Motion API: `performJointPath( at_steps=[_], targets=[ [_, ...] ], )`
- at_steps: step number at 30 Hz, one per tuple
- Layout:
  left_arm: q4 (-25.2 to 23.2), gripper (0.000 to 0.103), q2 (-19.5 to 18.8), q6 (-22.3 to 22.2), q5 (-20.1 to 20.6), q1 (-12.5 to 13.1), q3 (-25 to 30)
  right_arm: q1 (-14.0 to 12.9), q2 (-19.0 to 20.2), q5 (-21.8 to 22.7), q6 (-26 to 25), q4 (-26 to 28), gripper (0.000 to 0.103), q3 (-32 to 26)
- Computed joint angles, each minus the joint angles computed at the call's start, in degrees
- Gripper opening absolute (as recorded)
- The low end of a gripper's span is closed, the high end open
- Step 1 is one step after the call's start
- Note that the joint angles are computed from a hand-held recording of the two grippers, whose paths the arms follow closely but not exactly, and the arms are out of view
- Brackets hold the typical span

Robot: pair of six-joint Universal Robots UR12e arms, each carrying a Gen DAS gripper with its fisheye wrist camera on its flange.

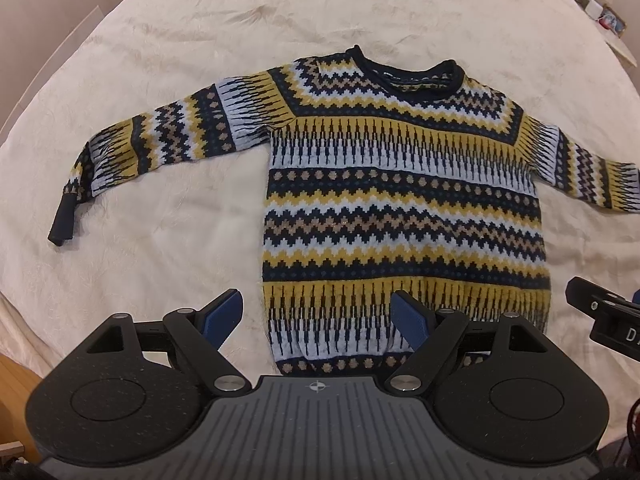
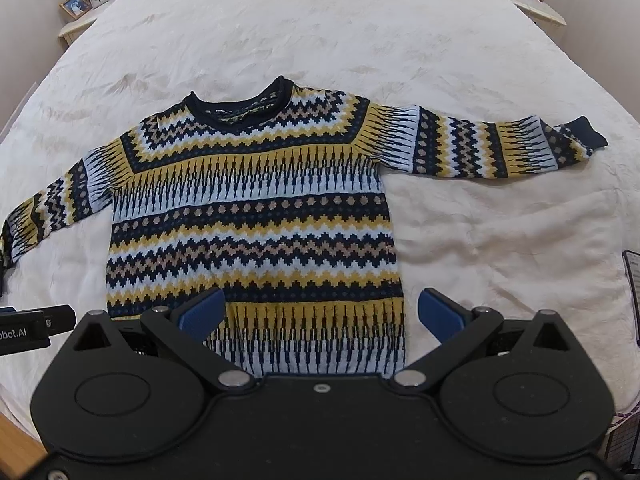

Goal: Fold small clothes

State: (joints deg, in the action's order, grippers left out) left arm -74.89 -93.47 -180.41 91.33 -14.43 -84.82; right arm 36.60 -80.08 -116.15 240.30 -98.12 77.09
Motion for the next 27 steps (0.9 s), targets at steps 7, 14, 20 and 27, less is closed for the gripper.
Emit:
performJointPath(
  at_steps=[7,14,20,27],
  targets=[
    [-0.1,0.080,-0.1,0.2,-0.2,0.3,0.0,0.0,0.6,0.4,-0.2,0.2,0.102,-0.6],
    [-0.4,0.081,-0.4,1.1,-0.3,1.0,0.0,0.0,1.7,0.5,-0.2,2.5,0.102,-1.9],
    [-0.5,0.081,-0.6,2.5,-0.5,1.4,0.0,0.0,2.5,0.5,0.1,3.2,0.102,-2.7],
    [-1.0,0.080,-0.9,4.2,-0.7,1.8,0.2,0.0,3.4,0.6,0.8,4.0,0.102,-3.7]
  ],
)
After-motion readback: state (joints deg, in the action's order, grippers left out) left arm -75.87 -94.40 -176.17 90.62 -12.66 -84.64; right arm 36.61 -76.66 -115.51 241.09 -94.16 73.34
